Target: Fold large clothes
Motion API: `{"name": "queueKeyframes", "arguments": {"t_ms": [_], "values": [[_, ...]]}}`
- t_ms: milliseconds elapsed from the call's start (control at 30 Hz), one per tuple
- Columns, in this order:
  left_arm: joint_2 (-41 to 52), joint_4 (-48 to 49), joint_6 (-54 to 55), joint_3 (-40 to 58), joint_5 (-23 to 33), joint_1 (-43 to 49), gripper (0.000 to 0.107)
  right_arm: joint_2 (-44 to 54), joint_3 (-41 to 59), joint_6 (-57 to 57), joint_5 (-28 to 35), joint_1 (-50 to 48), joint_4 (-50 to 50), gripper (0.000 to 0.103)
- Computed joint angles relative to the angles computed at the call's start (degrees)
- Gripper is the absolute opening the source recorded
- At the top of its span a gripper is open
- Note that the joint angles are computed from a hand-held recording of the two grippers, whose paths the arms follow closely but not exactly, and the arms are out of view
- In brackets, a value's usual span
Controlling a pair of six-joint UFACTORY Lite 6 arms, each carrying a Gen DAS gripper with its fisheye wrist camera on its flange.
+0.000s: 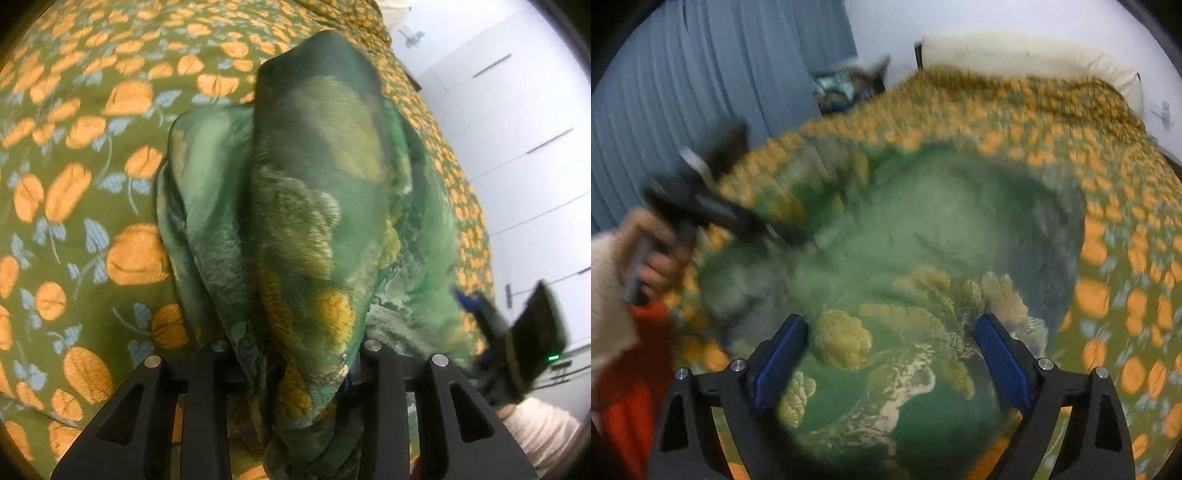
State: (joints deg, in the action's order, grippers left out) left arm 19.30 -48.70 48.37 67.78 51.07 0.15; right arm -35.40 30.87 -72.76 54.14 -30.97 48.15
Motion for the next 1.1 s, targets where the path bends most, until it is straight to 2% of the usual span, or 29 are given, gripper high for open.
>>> {"name": "queueKeyframes", "arguments": {"t_ms": [67, 200, 267, 333, 400, 467, 533, 633, 700, 800, 867, 967, 1033, 1100], "values": [[1.0, -3.2, 4.0, -1.7, 0.4, 1.8, 0.036, -1.7, -4.2, 1.9, -5.7, 3.8, -1.8, 0.094], [1.0, -5.2, 5.2, -2.8, 0.6, 2.9, 0.039, -2.6, -5.6, 6.1, -10.4, 8.6, -5.3, 0.096], [-1.0, -3.9, 3.7, -3.1, 1.4, 2.8, 0.054, -1.4, -2.4, 9.3, -8.2, 9.2, -9.2, 0.098], [-3.2, -3.3, 3.4, -3.3, 3.1, 4.4, 0.062, 2.5, 6.8, 14.2, -1.2, 8.5, -13.6, 0.098], [-4.7, -3.3, 3.6, -3.8, 5.1, 6.1, 0.064, 6.5, 16.3, 16.1, 3.9, 6.4, -12.9, 0.097], [-6.4, -3.3, 4.1, -5.3, 5.6, 8.1, 0.070, 11.1, 24.6, 19.0, 4.1, 6.8, -11.9, 0.097], [-7.7, -2.1, 4.0, -6.8, 4.8, 9.6, 0.077, 19.4, 34.1, 26.2, 2.0, 10.1, -12.3, 0.098], [-7.3, -2.3, 4.7, -7.5, 5.3, 11.3, 0.077, 31.9, 42.7, 36.2, -2.5, 17.5, -14.9, 0.098], [-8.2, -2.2, 4.3, -8.7, 3.7, 10.8, 0.076, 39.4, 46.9, 42.0, -5.0, 22.2, -17.2, 0.098], [-9.3, -0.3, 1.1, -11.3, -2.0, 7.8, 0.075, 47.2, 46.0, 50.7, -13.3, 30.7, -28.7, 0.102], [-7.0, -1.1, 2.1, -11.2, -1.4, 8.5, 0.077, 49.8, 45.2, 53.2, -15.7, 32.2, -31.4, 0.103], [-4.5, -2.8, 4.2, -9.3, 2.3, 10.9, 0.077, 44.7, 43.2, 50.1, -15.5, 30.4, -28.4, 0.100], [-5.5, -2.5, 5.4, -9.6, 2.8, 11.8, 0.077, 33.1, 36.7, 45.1, -13.9, 29.4, -24.4, 0.100], [-5.9, -2.3, 5.3, -9.5, 3.4, 12.2, 0.077, 21.1, 29.3, 43.2, -12.6, 31.5, -25.3, 0.100]]}}
